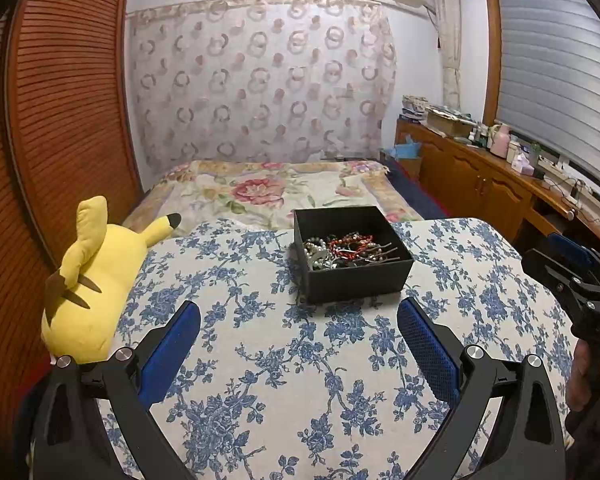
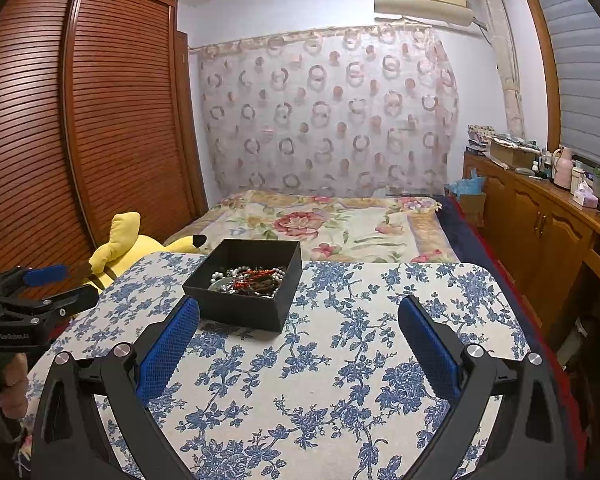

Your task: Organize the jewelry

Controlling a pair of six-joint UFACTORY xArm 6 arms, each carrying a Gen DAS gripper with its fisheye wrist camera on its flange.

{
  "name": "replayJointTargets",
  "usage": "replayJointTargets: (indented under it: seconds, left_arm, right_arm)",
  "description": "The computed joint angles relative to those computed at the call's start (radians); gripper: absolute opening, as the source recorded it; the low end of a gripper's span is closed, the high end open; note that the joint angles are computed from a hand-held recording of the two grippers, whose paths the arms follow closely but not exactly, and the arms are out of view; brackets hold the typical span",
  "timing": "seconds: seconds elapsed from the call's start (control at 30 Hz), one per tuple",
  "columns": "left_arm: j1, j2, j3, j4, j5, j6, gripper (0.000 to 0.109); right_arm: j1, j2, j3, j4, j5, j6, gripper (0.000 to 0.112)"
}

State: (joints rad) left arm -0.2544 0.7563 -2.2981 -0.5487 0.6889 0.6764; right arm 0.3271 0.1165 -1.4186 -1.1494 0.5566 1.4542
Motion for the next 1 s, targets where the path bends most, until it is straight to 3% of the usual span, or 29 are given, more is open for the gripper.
replayJointTargets:
  seconds: [1.0]
  left_arm:
    - [0.001, -0.007, -0.006, 0.006, 0.007, -0.010, 0.095]
  right_arm:
    - [0.000, -0.001, 0.001, -0.004, -0.002, 0.005, 0.100]
